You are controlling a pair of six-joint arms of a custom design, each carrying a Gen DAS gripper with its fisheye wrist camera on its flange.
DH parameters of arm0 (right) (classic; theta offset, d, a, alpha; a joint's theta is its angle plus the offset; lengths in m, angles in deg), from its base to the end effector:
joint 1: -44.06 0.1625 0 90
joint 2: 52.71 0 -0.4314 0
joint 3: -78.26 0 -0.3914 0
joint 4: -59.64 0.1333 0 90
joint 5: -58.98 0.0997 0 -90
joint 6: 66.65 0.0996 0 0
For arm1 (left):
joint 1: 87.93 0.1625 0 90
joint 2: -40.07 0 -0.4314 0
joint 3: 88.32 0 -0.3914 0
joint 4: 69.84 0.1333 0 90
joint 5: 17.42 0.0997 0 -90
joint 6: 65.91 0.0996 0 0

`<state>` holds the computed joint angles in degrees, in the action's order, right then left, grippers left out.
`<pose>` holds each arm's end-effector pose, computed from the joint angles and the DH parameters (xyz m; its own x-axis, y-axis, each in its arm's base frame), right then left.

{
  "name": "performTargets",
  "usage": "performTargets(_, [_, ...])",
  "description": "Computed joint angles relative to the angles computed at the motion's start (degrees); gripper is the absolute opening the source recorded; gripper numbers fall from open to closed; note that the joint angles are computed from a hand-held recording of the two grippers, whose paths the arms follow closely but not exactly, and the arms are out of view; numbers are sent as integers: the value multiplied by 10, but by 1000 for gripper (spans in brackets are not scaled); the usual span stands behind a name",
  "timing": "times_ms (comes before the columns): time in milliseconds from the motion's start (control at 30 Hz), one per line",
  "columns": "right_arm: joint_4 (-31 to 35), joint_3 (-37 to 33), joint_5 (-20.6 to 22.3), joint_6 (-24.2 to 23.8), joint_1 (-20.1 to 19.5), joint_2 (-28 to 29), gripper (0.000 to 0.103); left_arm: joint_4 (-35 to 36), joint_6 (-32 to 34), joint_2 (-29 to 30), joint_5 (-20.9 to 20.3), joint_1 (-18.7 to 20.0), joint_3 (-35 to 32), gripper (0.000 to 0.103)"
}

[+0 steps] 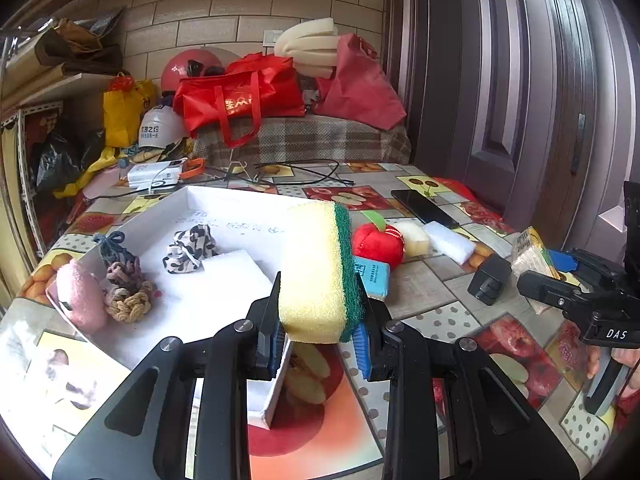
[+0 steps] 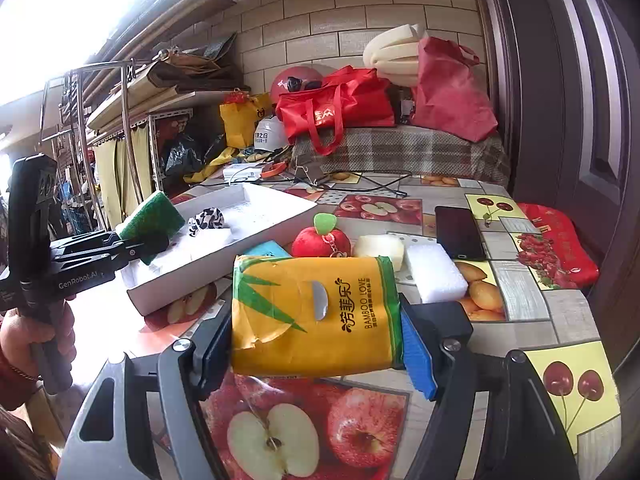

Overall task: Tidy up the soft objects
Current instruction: 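Carry the tissue pack and sponge over the white box with both tools, then open both tools to drop the tissue pack and sponge into the box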

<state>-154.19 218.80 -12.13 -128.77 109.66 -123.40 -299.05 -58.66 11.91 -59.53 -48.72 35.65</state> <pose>-0.0196 -0.4439 0.2274 -0.6682 -0.4021 0.6259 -0.7436 0.3851 -0.5465 -0.2247 -0.4507 -0.0033 -0.7413 0.2537 -0.6214 0.6618 0.4307 -0.6136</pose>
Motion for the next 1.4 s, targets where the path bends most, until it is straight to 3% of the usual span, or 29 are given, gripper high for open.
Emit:
performTargets(300, [-18, -24, -17, 9, 70, 39, 72, -47, 0, -41, 49, 9, 35, 27])
performTargets(600, [-7, -70, -36, 44, 130, 86, 72, -42, -2, -102, 110, 39, 51, 27])
performTargets(767, [15, -101, -55, 60, 157, 110, 72, -30, 13, -115, 113, 58, 41, 28])
performTargets(967, [55, -164, -98, 97, 186, 148, 72, 48, 5, -120, 92, 88, -3, 28])
performTargets(1167, [96, -228, -131, 143, 205, 186, 72, 109, -9, -108, 75, 105, -44, 27])
performTargets(1400, [123, -283, -172, 172, 218, 229, 72, 146, -7, -83, 85, 115, -85, 28])
